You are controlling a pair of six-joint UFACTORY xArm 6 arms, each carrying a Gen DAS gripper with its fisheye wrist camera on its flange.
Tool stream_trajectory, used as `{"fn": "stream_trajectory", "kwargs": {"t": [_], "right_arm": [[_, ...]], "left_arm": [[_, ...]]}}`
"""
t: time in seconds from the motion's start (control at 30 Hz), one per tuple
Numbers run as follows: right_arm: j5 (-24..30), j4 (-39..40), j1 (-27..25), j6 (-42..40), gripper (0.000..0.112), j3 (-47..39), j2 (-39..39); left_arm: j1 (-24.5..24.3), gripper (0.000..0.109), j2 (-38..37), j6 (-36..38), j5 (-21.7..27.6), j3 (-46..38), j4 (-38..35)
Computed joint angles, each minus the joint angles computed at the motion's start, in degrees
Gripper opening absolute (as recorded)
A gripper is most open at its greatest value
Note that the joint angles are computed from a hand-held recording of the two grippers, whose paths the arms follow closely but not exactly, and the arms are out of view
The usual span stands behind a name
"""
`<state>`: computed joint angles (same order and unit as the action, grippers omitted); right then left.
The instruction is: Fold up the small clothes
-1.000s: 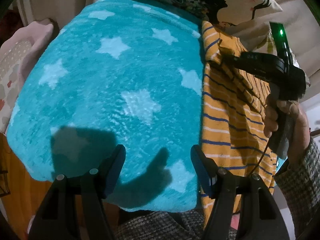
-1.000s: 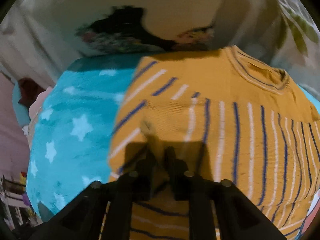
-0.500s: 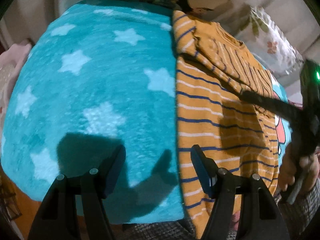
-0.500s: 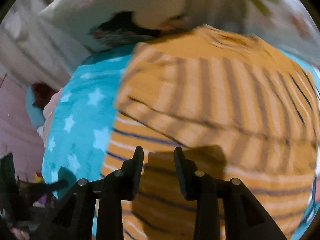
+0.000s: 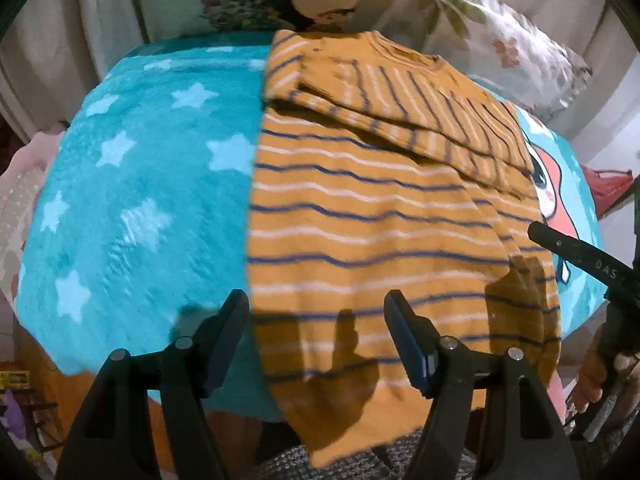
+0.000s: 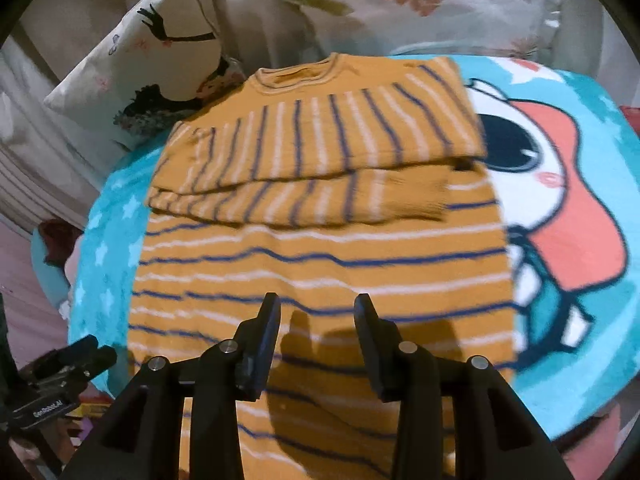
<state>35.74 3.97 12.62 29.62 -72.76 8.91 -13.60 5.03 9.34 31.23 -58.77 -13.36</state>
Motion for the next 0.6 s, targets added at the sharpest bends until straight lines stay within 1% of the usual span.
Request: {"fn": "stream_trajectory", "kwargs": {"t": [0.1,0.2,0.33,0.37,0.6], "right_arm": [[-1.1,0.0,-0.8,-1.0,0.044,6.1,-5.2],[-1.1,0.6,-1.6,-2.6,0.044,10.6,-9.1],[-0.8,1.2,-2.2,-4.5,0.044,15.6,-13.6],[-0.5,1.2,-2.2,-5.0,0.046,16.5,-14.5],[0.8,1.3,-1.9,-6.8,0.048,21.5,-19.1]], "left_arm": [[-3.0,0.069,-3.2,-4.8,-2.1,4.2,4.2],[-5.5,0.069,-6.0,-8.4,-3.5,7.7,6.6],[-7.8,0.069,-8.9,-11.7,-4.7,11.4,8.0],[-8.2,0.070,-9.4,-12.3,-5.0,12.1,8.1],[-11.0,0.070,-12.6,-16.4,-6.3,16.4,8.7]]}}
